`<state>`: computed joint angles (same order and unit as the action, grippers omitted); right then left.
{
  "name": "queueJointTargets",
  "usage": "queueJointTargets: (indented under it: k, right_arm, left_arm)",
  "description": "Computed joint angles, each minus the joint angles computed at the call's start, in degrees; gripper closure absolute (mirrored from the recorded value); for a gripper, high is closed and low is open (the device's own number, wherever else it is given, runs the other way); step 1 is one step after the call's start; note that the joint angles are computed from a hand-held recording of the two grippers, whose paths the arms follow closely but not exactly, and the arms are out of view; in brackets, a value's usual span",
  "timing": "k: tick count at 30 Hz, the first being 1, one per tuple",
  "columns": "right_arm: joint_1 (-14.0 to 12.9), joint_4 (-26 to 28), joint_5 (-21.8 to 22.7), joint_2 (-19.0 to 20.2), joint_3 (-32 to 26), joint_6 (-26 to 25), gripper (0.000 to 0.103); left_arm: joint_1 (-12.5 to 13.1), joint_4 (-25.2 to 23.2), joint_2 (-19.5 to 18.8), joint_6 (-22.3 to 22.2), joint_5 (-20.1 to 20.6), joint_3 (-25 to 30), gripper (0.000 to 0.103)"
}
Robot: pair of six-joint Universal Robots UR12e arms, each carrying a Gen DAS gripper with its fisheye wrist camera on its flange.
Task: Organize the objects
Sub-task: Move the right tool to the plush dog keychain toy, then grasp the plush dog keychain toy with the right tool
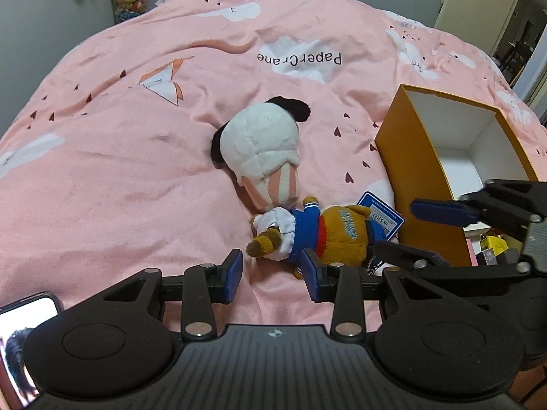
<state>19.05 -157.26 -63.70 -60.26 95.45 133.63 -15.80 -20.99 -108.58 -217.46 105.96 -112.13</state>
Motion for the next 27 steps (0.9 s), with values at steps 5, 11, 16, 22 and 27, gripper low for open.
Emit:
queueJointTargets:
  k: [5,11,16,22,27]
  right_arm:
    - [1.25,5.69,-2.11,1.1,-2.41,-9.63,0.062]
    - [2.69,11.4,-4.96,2.57,-5.18,-16.64,0.067]
    - [3.92,11.12,-7.93,3.46,-5.86,-20.6,0.059]
    - [4.8,10.05,-10.56,4.03,-5.52,-25.81,0.042]
    - [5.21,8.44,-11.67,4.63,-5.43,-27.5,0.038]
  left_arm:
    - [-0.34,-2.41,-0.8,-0.26,2.92,0.93,0.06]
    - [0.0,-3.24,-1.09,-0.67,3.45,0.96,0.06]
    - [-0.33,-3.12,-1.49,-1.83,5.31,1.13,0.06]
    - [-1.78,-5.84,-2.22,-1.79,8.91,1.85,0.06]
    - [-2.45,-6.55,-2.46,-1.19,9.81,2.01,0.06]
